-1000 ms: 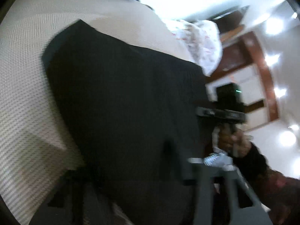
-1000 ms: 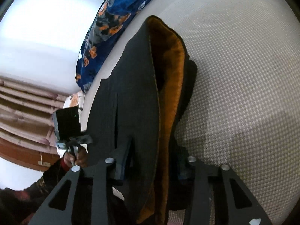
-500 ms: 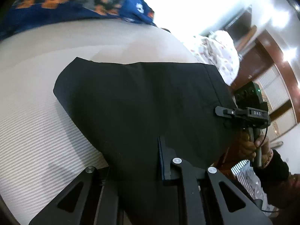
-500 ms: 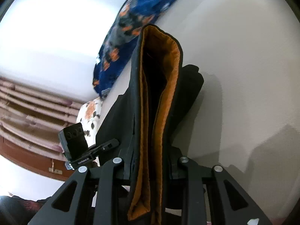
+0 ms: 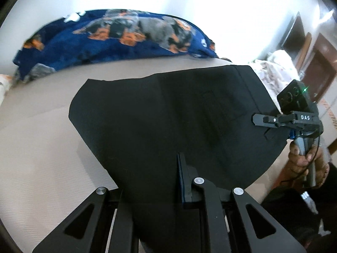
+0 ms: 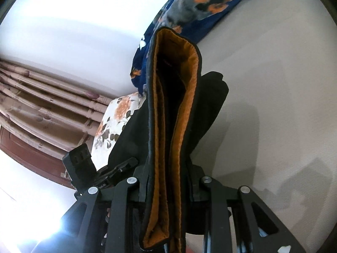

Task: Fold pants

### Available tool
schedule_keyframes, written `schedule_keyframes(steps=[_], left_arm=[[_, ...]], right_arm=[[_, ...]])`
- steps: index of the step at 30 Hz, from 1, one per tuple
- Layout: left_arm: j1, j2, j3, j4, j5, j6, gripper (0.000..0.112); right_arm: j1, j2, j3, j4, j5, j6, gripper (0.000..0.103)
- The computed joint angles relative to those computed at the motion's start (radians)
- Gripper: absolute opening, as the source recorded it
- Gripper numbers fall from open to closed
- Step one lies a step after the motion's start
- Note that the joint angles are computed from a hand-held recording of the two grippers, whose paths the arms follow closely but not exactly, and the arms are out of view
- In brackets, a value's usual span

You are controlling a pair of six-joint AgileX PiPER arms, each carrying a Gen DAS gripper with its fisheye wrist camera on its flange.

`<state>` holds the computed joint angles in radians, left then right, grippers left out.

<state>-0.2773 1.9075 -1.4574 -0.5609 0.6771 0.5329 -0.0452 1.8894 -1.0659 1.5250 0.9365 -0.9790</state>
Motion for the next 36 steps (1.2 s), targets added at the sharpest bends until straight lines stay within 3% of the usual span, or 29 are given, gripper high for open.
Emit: schedule_keyframes(steps=[17, 36], left_arm=[[0.106, 0.041, -0.057, 0.112, -0.073, 0.004, 0.014], [0.16, 0.338, -0.468, 0.267, -0.029, -0.122, 0.014]], right_arm=[[0.183, 0.154, -0.299, -0.1, -0.118, 0.203, 0.024], [0.247, 0.454, -0.812, -0.348, -0.1, 0.514, 0.024]])
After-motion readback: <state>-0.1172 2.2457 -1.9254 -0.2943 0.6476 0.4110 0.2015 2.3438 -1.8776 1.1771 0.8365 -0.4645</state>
